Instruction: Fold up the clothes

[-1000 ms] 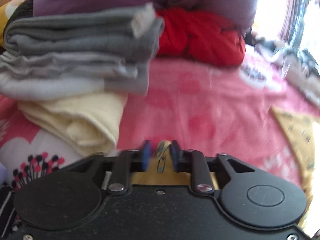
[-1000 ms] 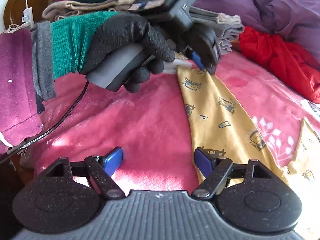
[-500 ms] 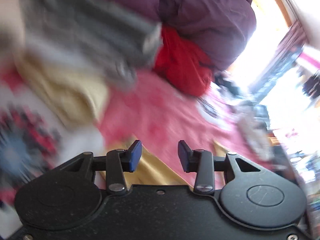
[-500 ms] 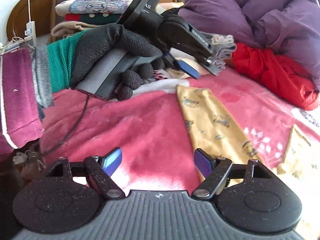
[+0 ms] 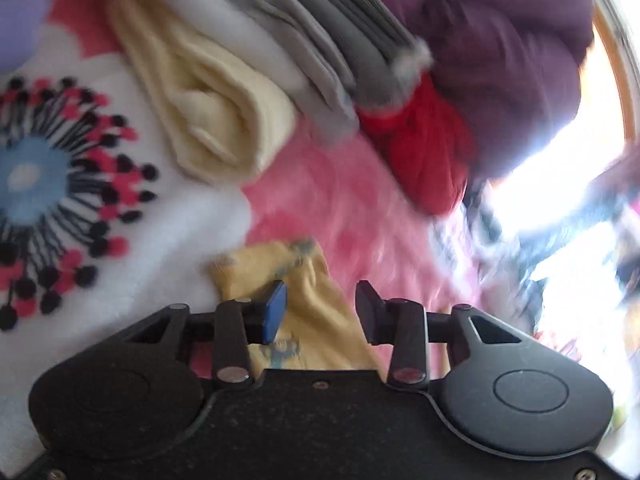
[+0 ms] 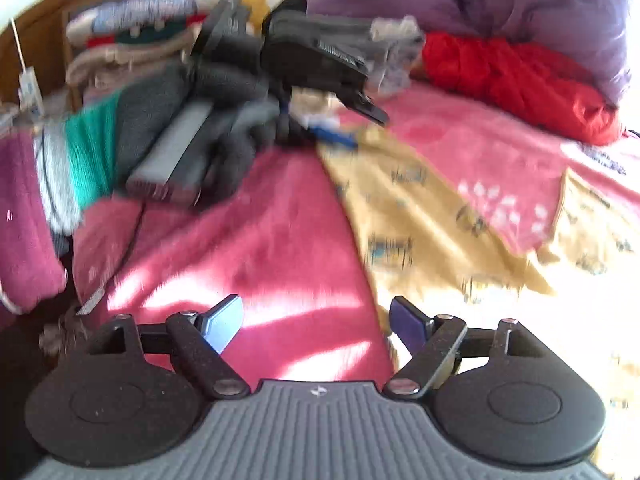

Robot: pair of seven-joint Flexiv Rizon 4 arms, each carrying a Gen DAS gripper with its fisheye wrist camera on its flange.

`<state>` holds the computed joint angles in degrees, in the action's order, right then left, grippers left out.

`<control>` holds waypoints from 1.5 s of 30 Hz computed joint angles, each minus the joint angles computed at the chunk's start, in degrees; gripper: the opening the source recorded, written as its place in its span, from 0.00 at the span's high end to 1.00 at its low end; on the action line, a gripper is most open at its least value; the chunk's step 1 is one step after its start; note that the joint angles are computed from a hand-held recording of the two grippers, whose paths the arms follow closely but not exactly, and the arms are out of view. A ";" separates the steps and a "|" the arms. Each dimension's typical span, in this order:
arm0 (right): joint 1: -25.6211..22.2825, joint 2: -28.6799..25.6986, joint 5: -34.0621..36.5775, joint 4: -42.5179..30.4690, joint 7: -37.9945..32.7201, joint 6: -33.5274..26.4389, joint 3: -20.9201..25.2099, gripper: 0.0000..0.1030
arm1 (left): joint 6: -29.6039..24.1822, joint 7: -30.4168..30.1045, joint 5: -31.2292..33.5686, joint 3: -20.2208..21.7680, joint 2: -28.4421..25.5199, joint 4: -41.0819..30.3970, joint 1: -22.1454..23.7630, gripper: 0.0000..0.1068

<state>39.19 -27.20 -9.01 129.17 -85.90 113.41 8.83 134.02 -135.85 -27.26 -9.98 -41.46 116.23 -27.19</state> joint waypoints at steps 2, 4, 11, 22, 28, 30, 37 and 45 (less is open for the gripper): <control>-3.74 0.09 -2.29 0.67 1.03 0.14 3.07 0.21 | 2.12 0.72 -3.40 1.29 -0.29 -0.09 -2.19 0.53; -6.64 0.05 -3.95 1.56 2.32 1.89 5.29 0.22 | -1.43 2.43 -4.88 1.72 0.90 0.63 -2.89 0.52; -12.97 3.39 -9.29 8.04 5.12 7.23 7.43 0.22 | -4.76 20.78 -12.54 4.71 0.56 -6.52 -10.49 0.52; -29.73 15.24 -15.03 21.17 12.51 11.22 2.38 0.25 | -20.19 42.04 -32.30 13.74 -8.86 -29.43 -24.18 0.53; -31.76 14.21 -1.68 21.52 16.28 13.98 -1.78 0.27 | -37.37 40.13 -33.75 29.77 -18.87 -46.45 -31.07 0.53; -33.22 13.45 1.16 21.21 18.58 14.56 -2.81 0.28 | -41.36 38.29 -30.64 32.05 -21.61 -51.62 -30.88 0.53; -16.59 16.44 28.53 18.69 -9.55 8.13 -17.20 0.35 | -51.77 30.24 -22.25 36.54 -28.82 -66.33 -29.28 0.53; -9.97 8.16 37.25 19.32 -32.38 14.66 -22.19 0.53 | -53.48 24.57 -17.19 33.36 -29.65 -69.18 -29.98 0.53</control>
